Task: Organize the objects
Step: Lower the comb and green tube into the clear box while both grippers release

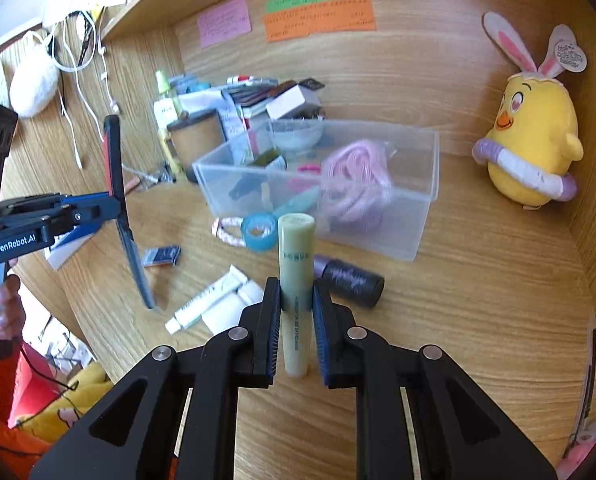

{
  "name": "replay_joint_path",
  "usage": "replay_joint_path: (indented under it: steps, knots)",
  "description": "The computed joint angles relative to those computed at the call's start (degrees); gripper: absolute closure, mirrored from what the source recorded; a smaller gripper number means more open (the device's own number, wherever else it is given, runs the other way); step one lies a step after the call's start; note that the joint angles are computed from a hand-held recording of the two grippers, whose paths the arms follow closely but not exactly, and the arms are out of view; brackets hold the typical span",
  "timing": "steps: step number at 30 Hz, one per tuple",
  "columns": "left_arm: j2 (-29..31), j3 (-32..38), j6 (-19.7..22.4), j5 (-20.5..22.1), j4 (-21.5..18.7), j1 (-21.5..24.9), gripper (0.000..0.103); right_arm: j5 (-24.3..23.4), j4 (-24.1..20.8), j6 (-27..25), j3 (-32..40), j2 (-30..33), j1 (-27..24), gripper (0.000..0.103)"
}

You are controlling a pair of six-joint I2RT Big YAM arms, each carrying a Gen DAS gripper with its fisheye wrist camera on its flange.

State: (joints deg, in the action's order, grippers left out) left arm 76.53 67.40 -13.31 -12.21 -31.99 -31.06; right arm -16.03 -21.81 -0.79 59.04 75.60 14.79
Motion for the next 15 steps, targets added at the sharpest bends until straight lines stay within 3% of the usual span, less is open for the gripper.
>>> replay_joint_path:
  steps: [15]
  knots:
    - [3.1,8.1,2.4,0.2,5.4,1.8,0.087,1.3,5.2,2.4,7.0,1.5,-0.8,0.089]
